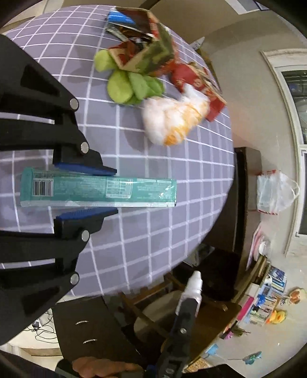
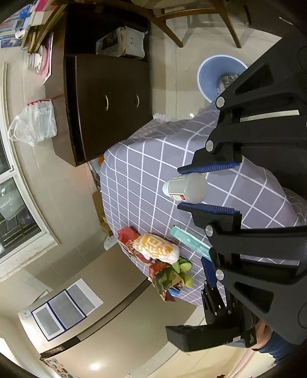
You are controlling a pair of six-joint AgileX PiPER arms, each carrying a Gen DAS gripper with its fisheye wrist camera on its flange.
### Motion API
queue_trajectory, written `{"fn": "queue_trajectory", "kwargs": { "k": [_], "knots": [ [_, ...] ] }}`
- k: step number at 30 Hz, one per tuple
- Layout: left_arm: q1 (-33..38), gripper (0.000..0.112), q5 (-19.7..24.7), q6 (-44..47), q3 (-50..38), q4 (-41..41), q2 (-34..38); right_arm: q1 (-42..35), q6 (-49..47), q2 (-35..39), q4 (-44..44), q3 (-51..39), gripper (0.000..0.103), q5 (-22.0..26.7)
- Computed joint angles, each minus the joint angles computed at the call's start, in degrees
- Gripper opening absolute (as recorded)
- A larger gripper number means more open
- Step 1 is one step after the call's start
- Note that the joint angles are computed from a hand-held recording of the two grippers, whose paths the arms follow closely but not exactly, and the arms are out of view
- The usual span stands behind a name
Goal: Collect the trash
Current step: 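Carry the box and bottle over the blue bin and open both tools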
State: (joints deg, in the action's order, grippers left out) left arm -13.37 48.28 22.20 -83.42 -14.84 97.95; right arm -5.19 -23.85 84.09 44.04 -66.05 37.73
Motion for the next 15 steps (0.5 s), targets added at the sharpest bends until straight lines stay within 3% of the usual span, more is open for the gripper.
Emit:
{"fn": "queue_trajectory", "kwargs": {
  "k": [8,15],
  "knots": [
    [-6.02,0.025,1.65,-1.71,-8.19,0.03,2.37,-5.99,-2.30,-1.45,1.54,0.40,0.024,0.96],
    [-12.80,0.025,4.19,-4.17,-19.24,0.02,8.52,-14.76,-6.06,-1.67,4.01,1.29,0.024,2.46]
  ]
}}
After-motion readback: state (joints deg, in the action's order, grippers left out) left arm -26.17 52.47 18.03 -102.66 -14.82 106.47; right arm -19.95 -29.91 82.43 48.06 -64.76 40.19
